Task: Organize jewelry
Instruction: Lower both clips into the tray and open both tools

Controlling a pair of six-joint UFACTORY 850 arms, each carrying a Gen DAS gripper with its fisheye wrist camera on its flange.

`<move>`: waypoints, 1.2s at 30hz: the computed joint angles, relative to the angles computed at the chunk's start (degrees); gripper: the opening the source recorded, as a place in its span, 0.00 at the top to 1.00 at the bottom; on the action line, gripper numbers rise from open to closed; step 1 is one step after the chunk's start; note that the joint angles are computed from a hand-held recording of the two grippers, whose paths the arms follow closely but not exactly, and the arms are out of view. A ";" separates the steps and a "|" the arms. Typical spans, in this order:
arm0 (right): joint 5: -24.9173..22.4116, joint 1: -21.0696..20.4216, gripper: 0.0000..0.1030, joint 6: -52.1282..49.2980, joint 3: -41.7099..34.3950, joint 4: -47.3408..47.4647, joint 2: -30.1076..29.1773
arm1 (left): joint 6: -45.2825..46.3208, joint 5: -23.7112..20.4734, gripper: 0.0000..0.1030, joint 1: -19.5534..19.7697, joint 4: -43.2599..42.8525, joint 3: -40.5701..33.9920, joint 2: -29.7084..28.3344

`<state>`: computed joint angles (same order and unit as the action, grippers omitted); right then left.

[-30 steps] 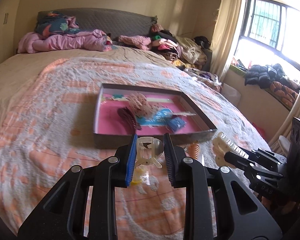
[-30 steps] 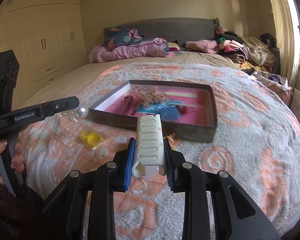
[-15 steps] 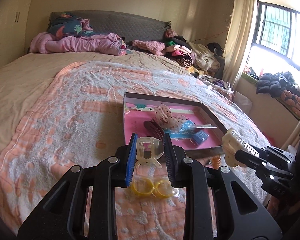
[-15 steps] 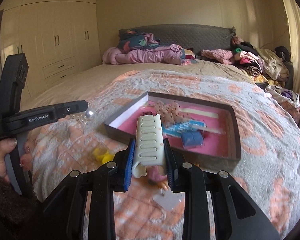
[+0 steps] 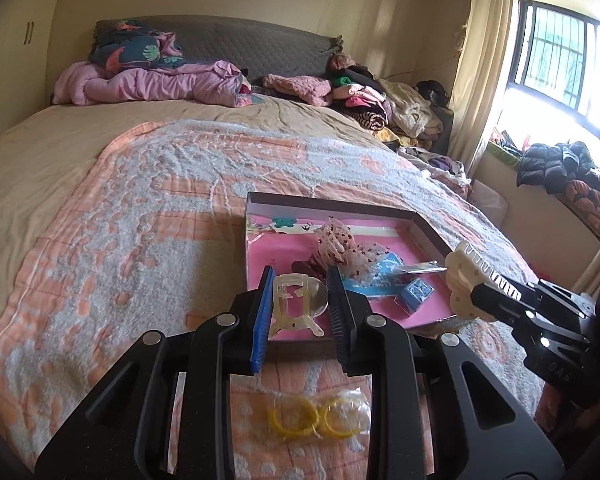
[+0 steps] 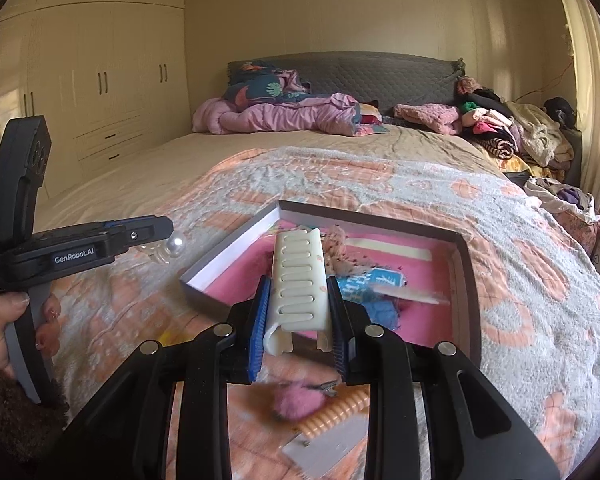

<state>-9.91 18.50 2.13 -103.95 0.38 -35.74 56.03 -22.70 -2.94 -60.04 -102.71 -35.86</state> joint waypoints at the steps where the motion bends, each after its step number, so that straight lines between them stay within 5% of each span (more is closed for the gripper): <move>1: -0.12 -0.25 0.75 1.93 -0.36 -1.77 -0.34 | -1.10 -0.28 0.82 -0.16 1.16 -0.94 -0.70; 15: -3.12 -4.02 0.75 24.37 -5.05 -21.41 -4.47 | -12.21 -3.50 0.82 -1.97 12.96 -11.79 -8.71; 26: -6.35 -5.68 0.75 27.27 -8.71 -22.94 -7.78 | -17.61 -4.88 0.82 -2.20 18.21 -16.14 -12.09; 36: -10.61 -5.36 0.75 18.62 -13.87 -15.39 -11.17 | -23.39 -4.23 0.82 -2.70 24.88 -18.28 -13.71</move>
<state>-20.52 13.14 20.75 -117.82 -15.01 -46.91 32.64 -26.92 -5.63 -35.16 -120.99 -49.57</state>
